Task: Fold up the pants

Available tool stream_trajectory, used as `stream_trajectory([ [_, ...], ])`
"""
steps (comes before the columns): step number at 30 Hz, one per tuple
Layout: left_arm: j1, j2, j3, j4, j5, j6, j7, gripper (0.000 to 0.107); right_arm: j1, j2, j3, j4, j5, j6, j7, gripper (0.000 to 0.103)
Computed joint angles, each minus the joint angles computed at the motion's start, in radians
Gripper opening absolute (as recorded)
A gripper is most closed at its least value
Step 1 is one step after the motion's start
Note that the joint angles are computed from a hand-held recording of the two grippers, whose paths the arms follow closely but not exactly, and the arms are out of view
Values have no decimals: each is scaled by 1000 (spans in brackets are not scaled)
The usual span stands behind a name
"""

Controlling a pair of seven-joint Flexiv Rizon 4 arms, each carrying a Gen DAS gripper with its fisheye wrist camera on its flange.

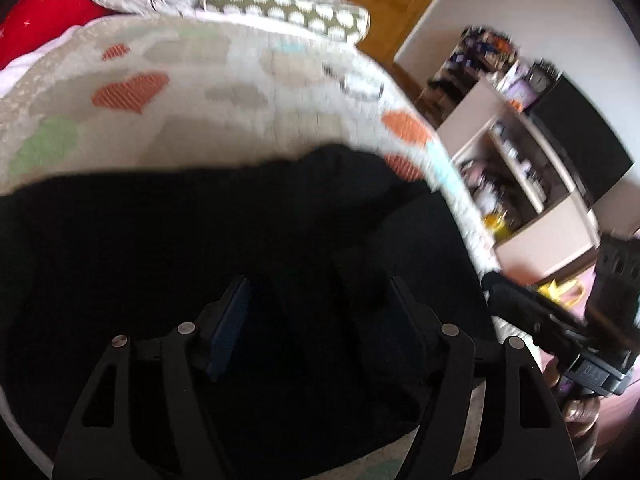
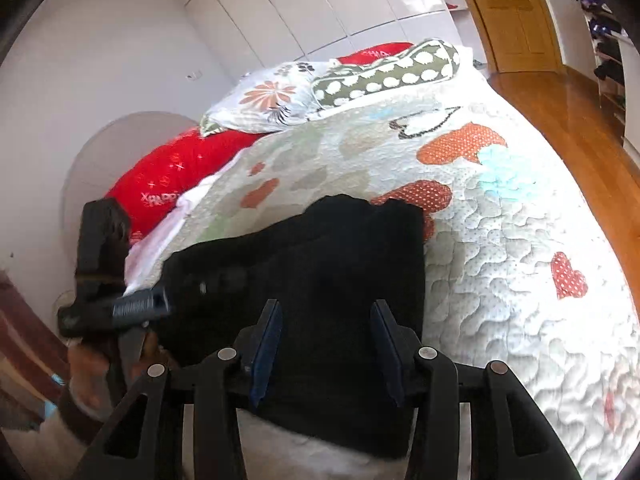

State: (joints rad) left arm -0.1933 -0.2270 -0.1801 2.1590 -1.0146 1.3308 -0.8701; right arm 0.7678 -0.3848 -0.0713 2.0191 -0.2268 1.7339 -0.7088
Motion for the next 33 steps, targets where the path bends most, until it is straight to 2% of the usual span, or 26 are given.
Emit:
stream_trajectory([
  [2,-14,-18,-14,-9,7,48,10,69,17,-25,-29,-19,-13,-34,3,44],
  [3,-10,-27,-29,-24,1,47,36,56,26,-28,-43,-21,-19,-49,12,44],
  [5,2,-40,-36,-62,21,-11,60,37,1,-37,-24,-23,-23,-59,28,44],
  [6,2,-52,-32,-89,49,-29,58,34,0,-34,-26,-18,-25,-62,39,44],
  [8,-3,-68,-28,-118,90,-2,44,32,55,0,-90,22,-47,-52,65,45],
  [10,-2,-82,-15,-136,140,28,6,32,120,9,-162,52,-63,-7,78,44],
  [11,-9,-87,11,-136,196,37,-49,32,131,12,-165,58,-60,5,70,44],
  [13,2,-94,33,-127,259,25,-123,32,112,20,-109,61,-43,1,17,45],
  [14,30,-85,9,-103,231,16,-116,34,86,3,-62,34,-24,-31,-29,45],
  [15,52,-69,-19,-75,189,27,-97,40,88,-9,-44,10,-3,-86,-73,45],
  [16,64,-54,-39,-53,152,40,-80,42,99,-11,-58,8,-47,-116,-53,45],
  [17,65,-31,-36,-28,137,54,-81,46,121,-11,-105,22,-156,-113,20,45],
  [18,61,-14,-30,-14,135,61,-83,50,128,-4,-122,27,-204,-120,48,45],
  [19,57,1,-24,1,132,73,-84,50,120,0,-107,23,-186,-134,36,45],
  [20,47,14,-7,14,151,88,-105,50,83,6,-60,10,-154,-146,17,45],
  [21,39,25,13,27,181,104,-129,50,62,6,-45,7,-180,-131,44,44],
  [23,36,42,29,48,217,133,-152,50,79,9,-76,2,-216,-109,72,44],
  [25,41,62,29,76,220,156,-159,50,92,5,-95,-20,-256,-128,87,45],
  [28,36,88,39,114,229,186,-186,50,21,-44,-4,-100,-264,-143,68,43],
  [30,16,98,91,130,344,199,-285,50,1,-85,36,-156,-272,-180,50,39],
  [32,18,106,111,140,418,205,-348,50,-30,-127,94,-209,-263,-222,24,39],
  [33,20,112,118,147,450,210,-378,50,-24,-144,95,-228,-270,-247,23,39],
])
